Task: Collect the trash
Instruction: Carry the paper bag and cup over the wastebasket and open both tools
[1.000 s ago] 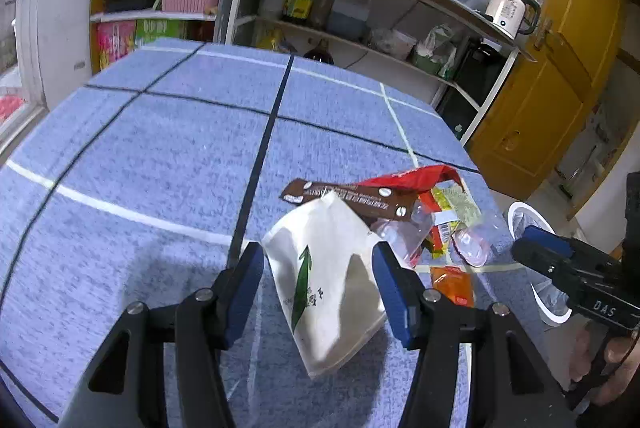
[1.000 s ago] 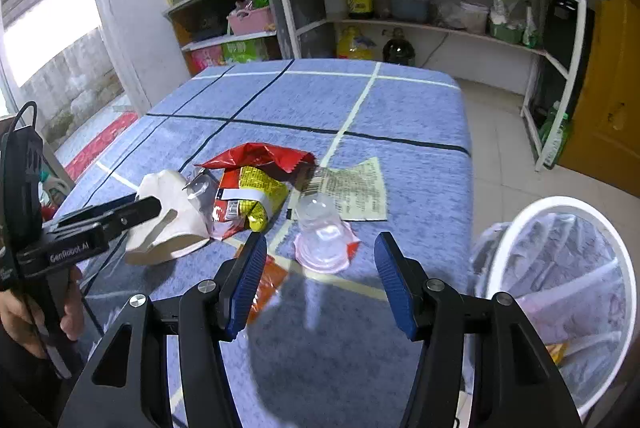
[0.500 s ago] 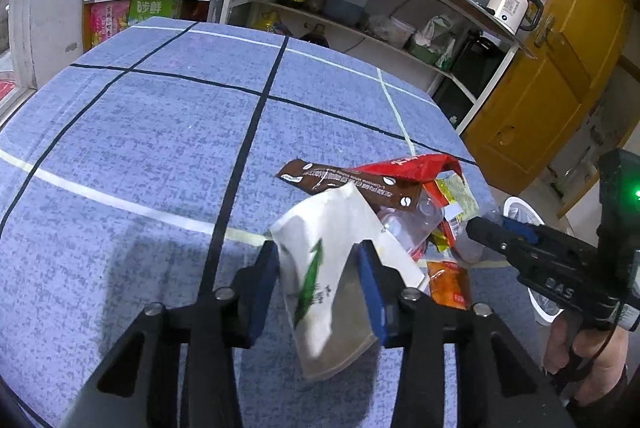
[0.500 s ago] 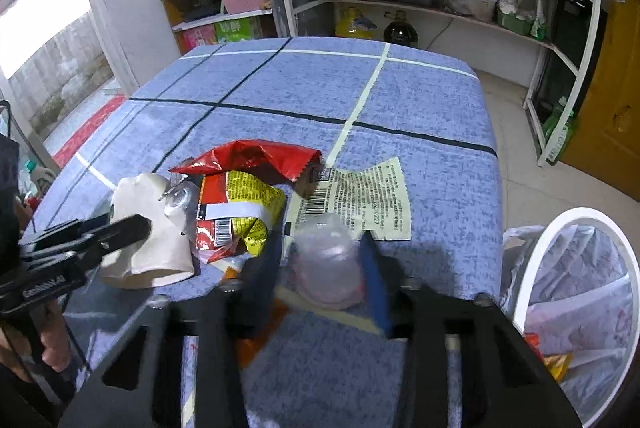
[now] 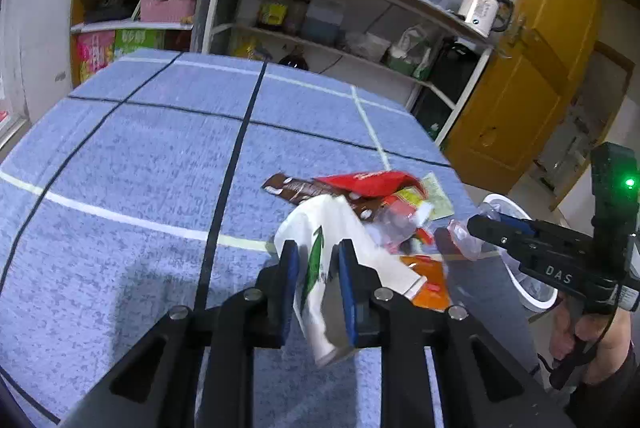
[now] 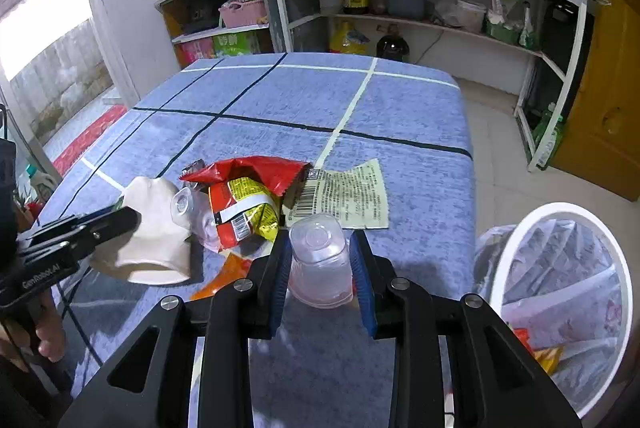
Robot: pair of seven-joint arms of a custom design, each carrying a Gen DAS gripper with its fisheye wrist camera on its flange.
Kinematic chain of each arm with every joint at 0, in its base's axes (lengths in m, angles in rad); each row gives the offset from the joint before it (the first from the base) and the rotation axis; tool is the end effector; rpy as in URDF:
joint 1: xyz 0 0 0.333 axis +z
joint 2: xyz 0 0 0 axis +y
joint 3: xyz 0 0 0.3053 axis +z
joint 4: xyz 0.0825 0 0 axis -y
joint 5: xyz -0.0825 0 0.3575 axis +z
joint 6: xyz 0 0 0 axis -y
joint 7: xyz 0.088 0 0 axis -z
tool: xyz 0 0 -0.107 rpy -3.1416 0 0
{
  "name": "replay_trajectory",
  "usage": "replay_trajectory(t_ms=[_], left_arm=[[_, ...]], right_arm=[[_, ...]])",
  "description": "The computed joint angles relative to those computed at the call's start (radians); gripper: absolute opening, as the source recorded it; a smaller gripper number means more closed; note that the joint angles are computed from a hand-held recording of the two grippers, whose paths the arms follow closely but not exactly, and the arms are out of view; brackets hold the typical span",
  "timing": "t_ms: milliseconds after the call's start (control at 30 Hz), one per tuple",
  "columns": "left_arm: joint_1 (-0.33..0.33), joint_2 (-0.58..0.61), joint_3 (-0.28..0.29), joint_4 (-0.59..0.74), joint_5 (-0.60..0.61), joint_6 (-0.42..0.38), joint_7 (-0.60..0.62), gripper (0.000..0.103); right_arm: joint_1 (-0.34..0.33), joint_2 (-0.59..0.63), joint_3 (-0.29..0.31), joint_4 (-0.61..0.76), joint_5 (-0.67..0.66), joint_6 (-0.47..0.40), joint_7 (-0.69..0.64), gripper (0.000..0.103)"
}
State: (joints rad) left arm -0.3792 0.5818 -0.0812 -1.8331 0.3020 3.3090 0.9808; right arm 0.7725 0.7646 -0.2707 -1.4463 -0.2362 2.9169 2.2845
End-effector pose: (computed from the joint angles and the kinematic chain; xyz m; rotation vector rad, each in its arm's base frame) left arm 0.5914 -0.3182 0.3312 -1.6971 1.9879 -1.1886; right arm 0.6149 0.4162 0.3341 -1.8462 1.5991 -0.5207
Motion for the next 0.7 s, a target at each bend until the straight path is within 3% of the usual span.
replay_trajectory(t_ms=[167, 433, 700], left_arm=[[-0.026, -0.027, 0.027, -0.036, -0.004, 0.045, 0.014, 0.020], [-0.021, -0.047, 0.005, -0.054, -0.017, 0.090, 0.052, 0.019], [0.054, 0.004, -0.137, 0.037, 0.040, 0.055, 0.084, 0.019]], right_arm=[[0.048, -0.051, -0.058, -0.094, -0.022, 0.048, 0.049, 0.031], [0.127, -0.113, -0.154, -0.208, -0.054, 0.096, 0.126, 0.031], [0.240, -0.182, -0.292, -0.358, -0.099, 0.142, 0.224, 0.031]])
